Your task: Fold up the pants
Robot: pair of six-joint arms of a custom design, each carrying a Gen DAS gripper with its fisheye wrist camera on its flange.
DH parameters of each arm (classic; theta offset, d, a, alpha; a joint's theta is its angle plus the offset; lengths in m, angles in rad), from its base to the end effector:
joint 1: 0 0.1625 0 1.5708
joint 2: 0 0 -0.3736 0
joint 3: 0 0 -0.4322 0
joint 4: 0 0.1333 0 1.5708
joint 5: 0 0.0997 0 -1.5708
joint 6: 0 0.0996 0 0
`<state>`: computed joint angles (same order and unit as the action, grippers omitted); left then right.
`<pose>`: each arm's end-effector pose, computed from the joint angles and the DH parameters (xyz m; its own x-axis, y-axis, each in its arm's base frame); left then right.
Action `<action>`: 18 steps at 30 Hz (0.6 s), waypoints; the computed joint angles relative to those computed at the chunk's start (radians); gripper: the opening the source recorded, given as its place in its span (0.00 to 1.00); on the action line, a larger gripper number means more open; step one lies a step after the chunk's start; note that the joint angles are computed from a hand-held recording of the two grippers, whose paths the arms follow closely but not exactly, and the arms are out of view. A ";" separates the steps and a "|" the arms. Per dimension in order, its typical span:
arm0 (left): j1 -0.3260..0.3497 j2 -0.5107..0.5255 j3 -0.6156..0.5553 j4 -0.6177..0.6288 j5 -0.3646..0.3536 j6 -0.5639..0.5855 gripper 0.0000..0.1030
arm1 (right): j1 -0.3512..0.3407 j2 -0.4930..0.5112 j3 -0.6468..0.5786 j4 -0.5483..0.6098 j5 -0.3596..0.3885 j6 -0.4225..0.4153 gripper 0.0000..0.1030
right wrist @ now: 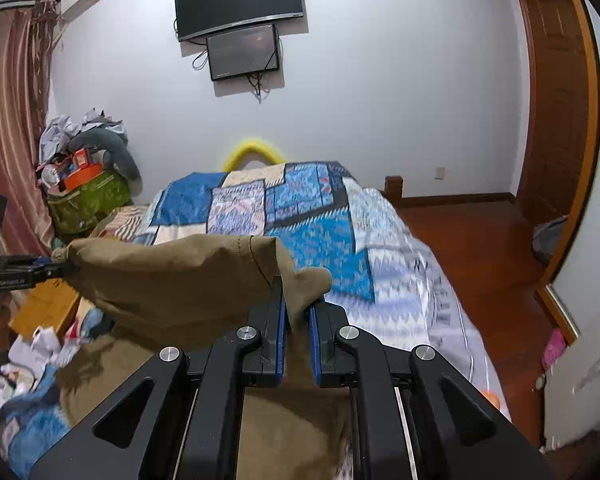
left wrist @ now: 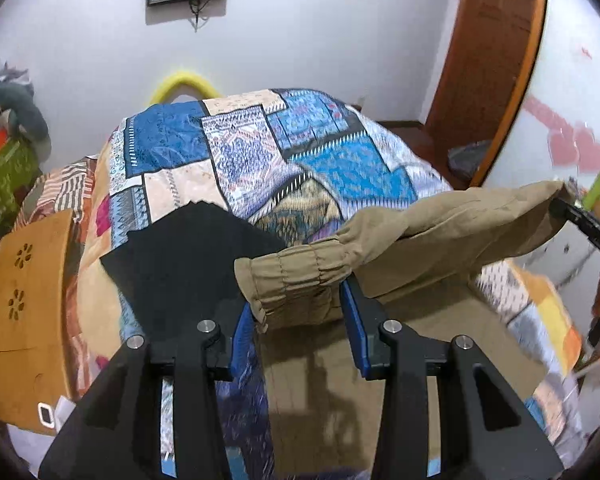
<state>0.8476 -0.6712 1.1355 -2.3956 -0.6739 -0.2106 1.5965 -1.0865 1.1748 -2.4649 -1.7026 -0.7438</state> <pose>-0.3673 -0.7351 0.1783 -0.7653 0.0551 -0.6413 0.4696 0.7291 -0.4978 0.1393 -0.7414 0.4586 -0.7190 -0.4178 0.5554 -0.6857 0.5564 -0.4692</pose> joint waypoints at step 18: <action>-0.031 -0.196 0.367 0.098 -0.003 -0.258 0.45 | -0.098 -0.270 0.373 0.077 -0.043 0.077 0.16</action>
